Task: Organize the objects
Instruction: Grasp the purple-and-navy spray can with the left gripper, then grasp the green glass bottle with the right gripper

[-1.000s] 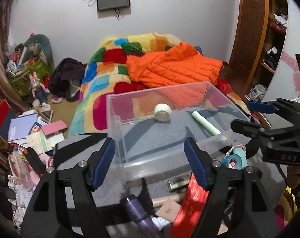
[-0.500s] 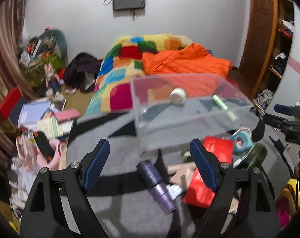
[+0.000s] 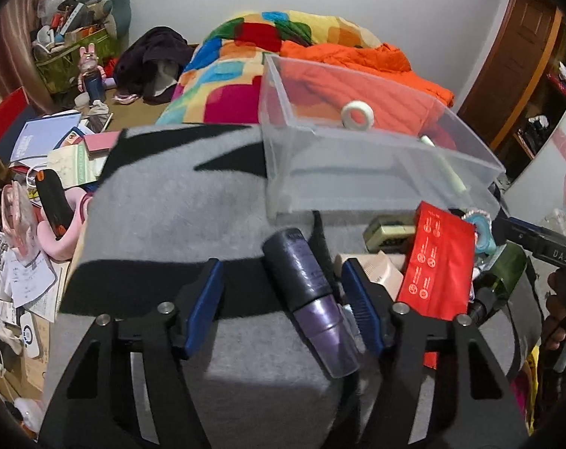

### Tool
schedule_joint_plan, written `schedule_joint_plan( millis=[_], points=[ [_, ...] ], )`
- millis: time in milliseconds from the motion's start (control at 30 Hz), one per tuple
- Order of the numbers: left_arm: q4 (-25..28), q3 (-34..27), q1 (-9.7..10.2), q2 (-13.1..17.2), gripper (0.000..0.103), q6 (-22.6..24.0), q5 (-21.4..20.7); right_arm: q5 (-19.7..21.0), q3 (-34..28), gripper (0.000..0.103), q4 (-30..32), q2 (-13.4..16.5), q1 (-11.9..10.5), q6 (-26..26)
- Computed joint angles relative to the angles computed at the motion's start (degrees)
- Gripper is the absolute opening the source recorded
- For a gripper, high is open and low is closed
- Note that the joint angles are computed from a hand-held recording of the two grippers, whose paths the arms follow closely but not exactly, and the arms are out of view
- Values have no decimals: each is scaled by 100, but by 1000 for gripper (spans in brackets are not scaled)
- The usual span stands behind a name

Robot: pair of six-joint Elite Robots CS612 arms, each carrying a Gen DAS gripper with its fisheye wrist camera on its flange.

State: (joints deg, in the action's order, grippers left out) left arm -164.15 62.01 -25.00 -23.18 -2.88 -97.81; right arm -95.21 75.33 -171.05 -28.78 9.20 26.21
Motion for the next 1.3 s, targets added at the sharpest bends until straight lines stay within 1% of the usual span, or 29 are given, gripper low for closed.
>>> schedule_joint_plan(
  millis=[67,133,167,233,267,300,367,433,633,700,833,900,1000,1067,1133,1200,1300],
  points=[
    [52,-6,-28,14,47,55,69,81,13,65,-6,11,-7,12],
    [36,8,-53,16,42,65,135,139,-24,64,-3,43,-16,24],
    [-30,44,-66,5,35,81,196,160,-46,64,-8,59,-17,39],
    [-69,81,-68,-14,27,96,187,283,-106,61,-13,94,-27,58],
    [-135,138,-71,-36,26,86,219,335,-127,59,-2,104,-31,50],
    [-171,159,-71,-42,26,85,236,377,-163,58,20,122,-30,32],
    [-309,269,-69,-80,25,77,300,353,-208,53,61,140,-11,-18],
    [-408,358,-58,-117,25,75,346,301,-169,51,41,107,11,-40],
    [-797,659,-3,-252,25,1,375,318,353,51,-647,-178,79,23],
    [-897,726,16,-292,25,-45,307,372,445,52,-811,-234,127,-27],
    [-1093,848,12,-348,25,-78,201,403,353,59,-752,-191,256,-249],
    [-1152,887,2,-366,25,-58,171,369,249,59,-602,-140,306,-330],
    [-1264,952,-4,-402,25,-57,94,427,136,61,-520,-65,339,-383],
    [-1365,1002,-2,-429,25,-70,45,296,115,62,-553,-45,368,-397],
    [-1445,1037,-3,-453,25,-71,24,254,112,62,-560,-43,376,-418],
    [-1501,1057,-8,-468,25,-75,11,405,106,62,-553,-43,366,-473],
    [-1557,1089,-19,-486,25,-69,5,433,83,62,-513,-35,380,-553]
  ],
)
